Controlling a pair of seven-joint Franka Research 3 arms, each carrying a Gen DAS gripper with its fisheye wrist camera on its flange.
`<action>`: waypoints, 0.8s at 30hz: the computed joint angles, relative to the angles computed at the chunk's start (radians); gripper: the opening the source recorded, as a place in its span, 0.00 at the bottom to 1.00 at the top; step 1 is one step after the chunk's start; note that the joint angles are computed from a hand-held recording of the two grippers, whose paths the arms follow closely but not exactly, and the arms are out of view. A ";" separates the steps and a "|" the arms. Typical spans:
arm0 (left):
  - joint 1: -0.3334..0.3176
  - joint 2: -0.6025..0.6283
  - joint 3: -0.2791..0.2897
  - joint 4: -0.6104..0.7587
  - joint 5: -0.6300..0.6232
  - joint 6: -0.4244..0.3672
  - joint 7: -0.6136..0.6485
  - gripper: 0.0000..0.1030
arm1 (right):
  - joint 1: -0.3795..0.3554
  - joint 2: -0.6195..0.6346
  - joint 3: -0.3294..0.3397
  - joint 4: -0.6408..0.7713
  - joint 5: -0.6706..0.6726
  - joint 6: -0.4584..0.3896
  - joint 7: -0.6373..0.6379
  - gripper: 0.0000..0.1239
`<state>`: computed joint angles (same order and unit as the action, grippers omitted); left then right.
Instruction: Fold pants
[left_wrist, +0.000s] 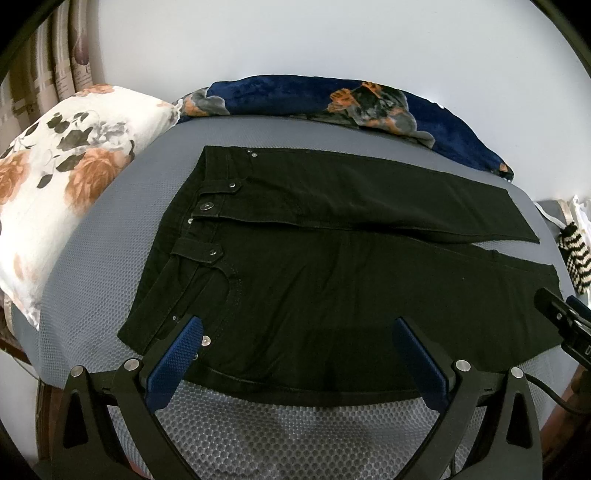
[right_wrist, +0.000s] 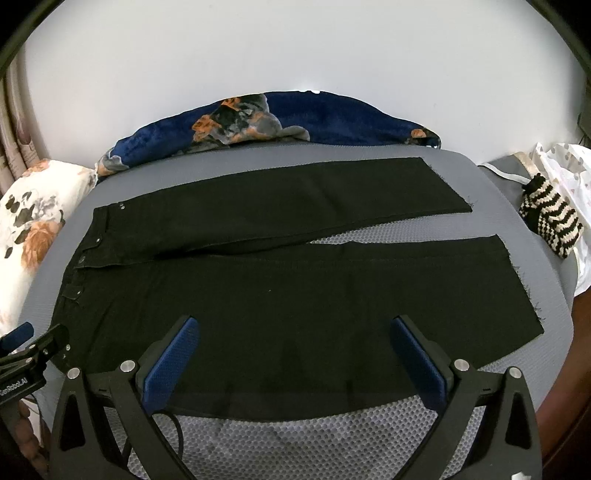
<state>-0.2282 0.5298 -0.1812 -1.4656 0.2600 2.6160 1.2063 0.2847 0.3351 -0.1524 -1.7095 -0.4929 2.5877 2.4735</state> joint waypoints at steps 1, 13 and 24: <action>0.000 0.000 0.000 0.001 -0.001 -0.001 0.001 0.99 | 0.001 0.001 0.000 0.000 0.000 -0.001 0.001 0.83; -0.007 0.000 0.002 0.001 0.003 -0.004 -0.010 0.99 | 0.001 0.009 0.001 0.012 0.008 -0.007 -0.007 0.83; -0.006 0.012 -0.002 0.019 -0.003 -0.017 -0.002 0.99 | 0.004 0.019 -0.001 0.030 0.022 -0.017 -0.022 0.83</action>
